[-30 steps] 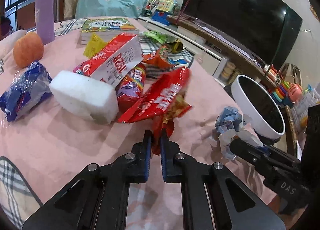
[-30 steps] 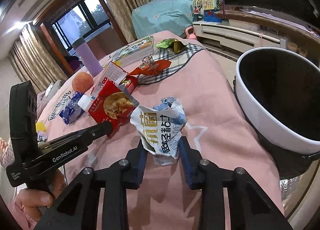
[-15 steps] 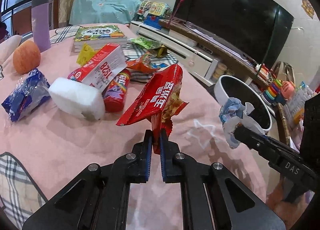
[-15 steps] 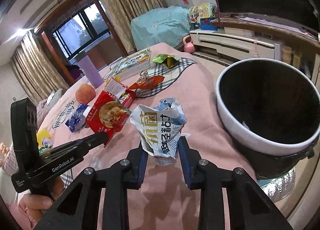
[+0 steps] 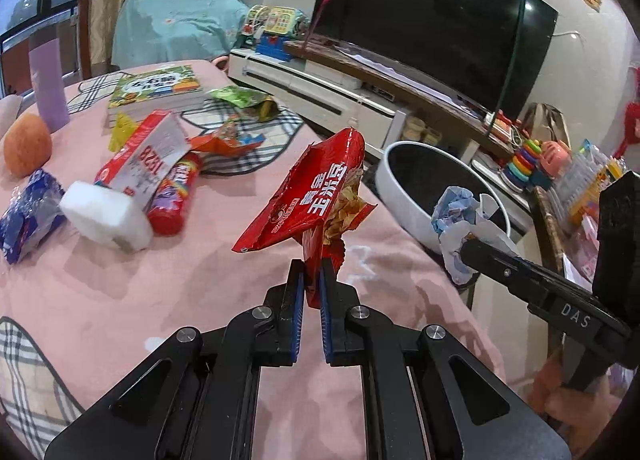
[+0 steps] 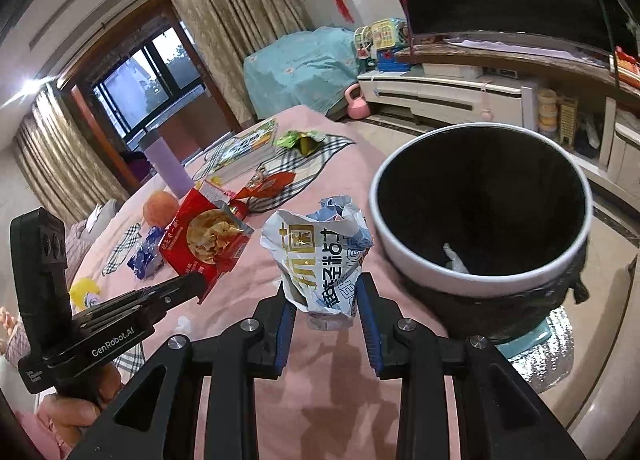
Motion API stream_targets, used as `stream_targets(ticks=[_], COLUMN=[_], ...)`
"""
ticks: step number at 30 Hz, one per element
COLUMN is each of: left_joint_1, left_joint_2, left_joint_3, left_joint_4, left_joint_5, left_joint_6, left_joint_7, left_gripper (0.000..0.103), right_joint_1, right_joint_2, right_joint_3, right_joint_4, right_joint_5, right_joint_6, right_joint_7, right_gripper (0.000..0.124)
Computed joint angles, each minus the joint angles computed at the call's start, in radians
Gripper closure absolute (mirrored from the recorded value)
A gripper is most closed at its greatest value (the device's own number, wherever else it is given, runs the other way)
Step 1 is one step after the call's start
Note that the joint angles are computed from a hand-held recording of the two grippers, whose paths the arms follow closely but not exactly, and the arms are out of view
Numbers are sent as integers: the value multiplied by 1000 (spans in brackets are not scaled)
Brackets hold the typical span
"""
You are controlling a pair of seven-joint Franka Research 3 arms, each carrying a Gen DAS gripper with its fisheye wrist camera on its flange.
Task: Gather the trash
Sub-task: 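Move both held wrappers over the bin and open both tools to drop them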
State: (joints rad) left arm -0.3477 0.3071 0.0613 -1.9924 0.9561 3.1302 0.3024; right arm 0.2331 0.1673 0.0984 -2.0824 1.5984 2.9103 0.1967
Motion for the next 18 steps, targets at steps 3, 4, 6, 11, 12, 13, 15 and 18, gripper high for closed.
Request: stream_targets(ticks=[3, 4, 6, 11, 12, 13, 15, 18], left_joint_1=[6, 8, 9, 10, 9, 5, -2, -17], left_joint_2=[8, 12, 18, 36, 40, 42, 49, 61], left_joint_3=[-23, -30, -41, -68, -72, -72, -74, -70], left_joint_4=[14, 20, 30, 56, 61, 65, 78, 102], left_joint_5=[-21, -31, -49, -107, -120, -128, -143, -159], left_joint_6=[-8, -11, -14, -29, -33, -35, -44, -59], left_joint_7=[35, 50, 75, 152, 167, 177, 200, 216], left_gripper=[96, 96, 96, 96, 96, 96, 96, 96], right_joint_1=[-8, -9, -13, -25, -27, -29, -32, -37], right_joint_2=[-8, -9, -11, -14, -16, -16, -20, -20], right_joint_3=[-6, -8, -13, -25, -26, -29, -32, -39], right_joint_4=[-5, -6, -6, -5, -6, -5, -8, -5], right_joint_5=[20, 27, 35, 56, 62, 67, 80, 94], right_joint_6=[3, 5, 6, 8, 9, 9, 11, 12], right_joint_7=[-11, -15, -18, -29, -35, -37, -47, -55], right_gripper=[94, 94, 94, 94, 94, 94, 94, 94])
